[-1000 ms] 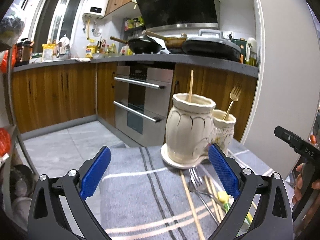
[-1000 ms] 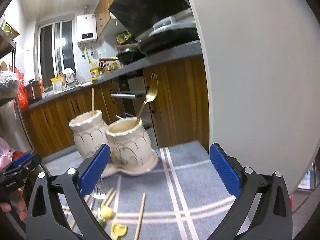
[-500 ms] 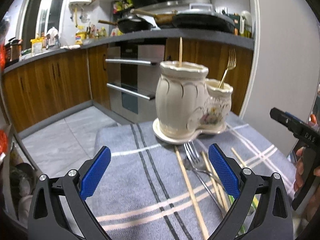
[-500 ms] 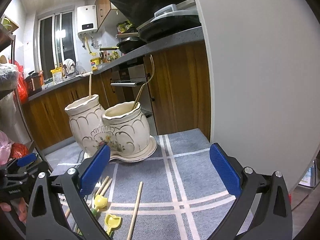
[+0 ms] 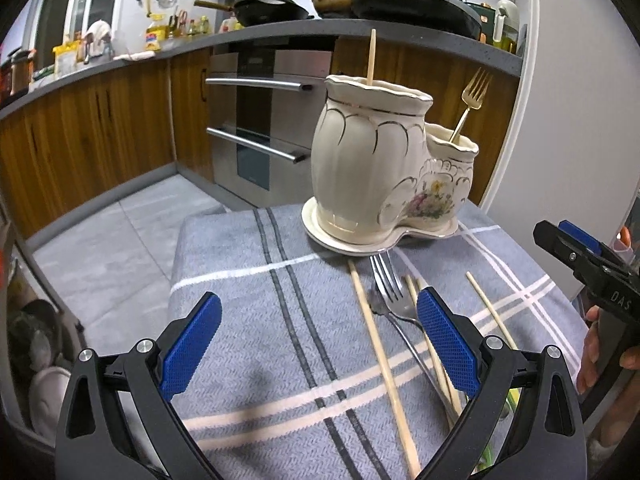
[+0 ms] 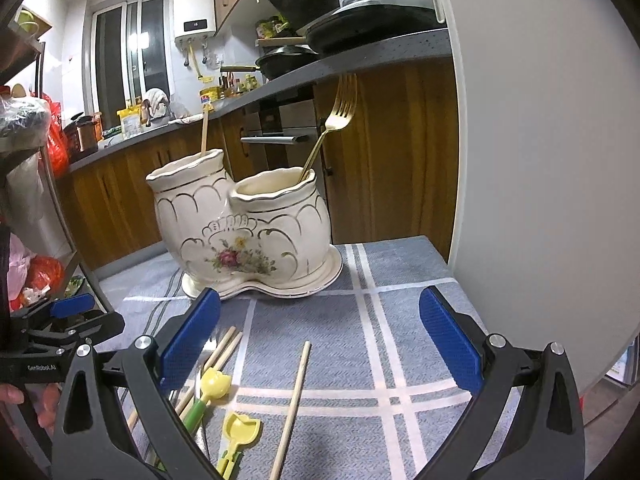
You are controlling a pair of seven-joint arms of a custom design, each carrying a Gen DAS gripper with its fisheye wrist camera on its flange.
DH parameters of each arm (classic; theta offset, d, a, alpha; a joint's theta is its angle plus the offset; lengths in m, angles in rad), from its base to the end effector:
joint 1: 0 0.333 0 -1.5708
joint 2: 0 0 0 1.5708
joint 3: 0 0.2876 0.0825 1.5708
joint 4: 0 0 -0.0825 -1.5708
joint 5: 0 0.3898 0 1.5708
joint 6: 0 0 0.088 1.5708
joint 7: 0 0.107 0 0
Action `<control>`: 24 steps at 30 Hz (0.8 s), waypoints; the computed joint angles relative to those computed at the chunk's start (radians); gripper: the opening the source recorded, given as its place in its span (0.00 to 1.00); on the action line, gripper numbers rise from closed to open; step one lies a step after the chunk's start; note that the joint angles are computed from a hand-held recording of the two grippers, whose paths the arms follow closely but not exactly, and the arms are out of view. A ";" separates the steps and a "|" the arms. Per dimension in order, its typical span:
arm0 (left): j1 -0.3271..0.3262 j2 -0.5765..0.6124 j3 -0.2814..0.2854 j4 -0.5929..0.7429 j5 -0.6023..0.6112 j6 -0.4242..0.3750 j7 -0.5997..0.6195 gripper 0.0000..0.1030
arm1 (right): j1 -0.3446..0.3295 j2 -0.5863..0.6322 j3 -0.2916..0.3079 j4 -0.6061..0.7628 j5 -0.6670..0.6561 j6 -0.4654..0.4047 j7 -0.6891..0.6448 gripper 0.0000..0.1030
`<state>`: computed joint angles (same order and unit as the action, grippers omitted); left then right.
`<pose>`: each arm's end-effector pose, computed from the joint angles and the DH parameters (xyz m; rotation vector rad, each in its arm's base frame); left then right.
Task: Organize utensils
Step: 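Move both tools back toward the loose utensils on the cloth, then grasp another chopstick with the left tool while the right tool grasps a yellow spatula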
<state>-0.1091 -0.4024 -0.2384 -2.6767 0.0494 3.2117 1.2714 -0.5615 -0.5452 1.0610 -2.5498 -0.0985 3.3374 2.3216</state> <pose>0.4242 -0.1606 0.4427 -1.6102 1.8289 -1.0192 0.4113 0.2690 0.4534 -1.5406 1.4369 -0.7611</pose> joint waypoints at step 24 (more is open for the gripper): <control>-0.180 0.075 0.105 0.091 -0.138 -0.233 0.255 0.33 | -0.019 -0.019 0.003 0.005 -0.021 -0.019 0.041 0.96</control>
